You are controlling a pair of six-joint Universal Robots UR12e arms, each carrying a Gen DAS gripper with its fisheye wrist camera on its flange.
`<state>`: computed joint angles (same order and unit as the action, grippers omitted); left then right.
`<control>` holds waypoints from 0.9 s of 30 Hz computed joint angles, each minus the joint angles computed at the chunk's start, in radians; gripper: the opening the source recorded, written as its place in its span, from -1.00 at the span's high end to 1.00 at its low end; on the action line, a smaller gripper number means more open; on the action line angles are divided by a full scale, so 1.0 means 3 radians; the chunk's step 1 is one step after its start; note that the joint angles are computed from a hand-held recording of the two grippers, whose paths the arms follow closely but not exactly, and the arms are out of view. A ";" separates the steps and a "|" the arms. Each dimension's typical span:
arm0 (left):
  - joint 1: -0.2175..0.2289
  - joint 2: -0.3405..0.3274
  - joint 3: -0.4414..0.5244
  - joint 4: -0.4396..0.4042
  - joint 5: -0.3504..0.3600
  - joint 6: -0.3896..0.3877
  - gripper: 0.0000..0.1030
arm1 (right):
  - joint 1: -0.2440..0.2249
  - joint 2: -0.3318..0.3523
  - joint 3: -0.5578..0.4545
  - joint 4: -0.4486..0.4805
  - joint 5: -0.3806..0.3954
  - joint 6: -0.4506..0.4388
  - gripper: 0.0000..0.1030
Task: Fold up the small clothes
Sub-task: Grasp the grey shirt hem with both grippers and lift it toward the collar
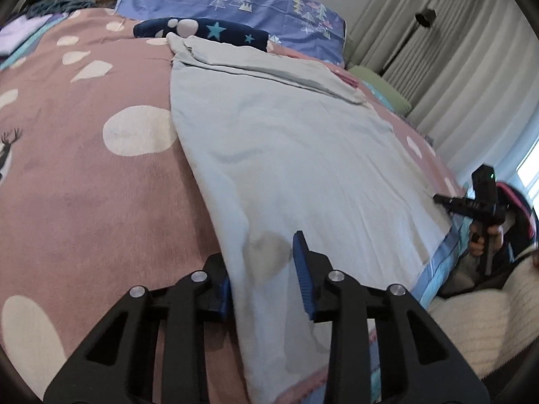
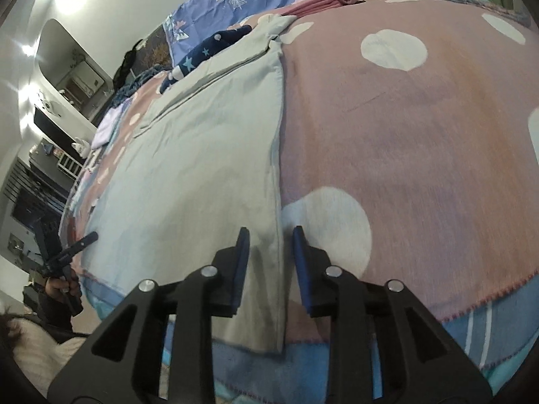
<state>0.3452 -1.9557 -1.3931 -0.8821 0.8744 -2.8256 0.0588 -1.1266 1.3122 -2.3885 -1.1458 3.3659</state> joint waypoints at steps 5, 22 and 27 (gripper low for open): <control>-0.0029 -0.0068 0.0060 0.0194 0.0062 -0.0218 0.96 | 0.0028 0.0097 -0.0145 0.0031 -0.0082 -0.0064 0.88; 0.0146 0.0331 -0.0185 0.2246 -0.0476 -0.1164 0.97 | -0.0229 -0.0220 0.0211 -0.2512 0.0999 0.0934 0.96; 0.0153 0.0367 -0.0252 0.2246 -0.0459 -0.1173 0.96 | -0.0210 -0.0338 0.0305 -0.2267 0.0532 0.0621 0.95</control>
<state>0.3911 -1.8456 -1.4685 -0.2082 0.7366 -3.1776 -0.0041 -1.2280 1.4036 -3.0687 -0.9862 3.5522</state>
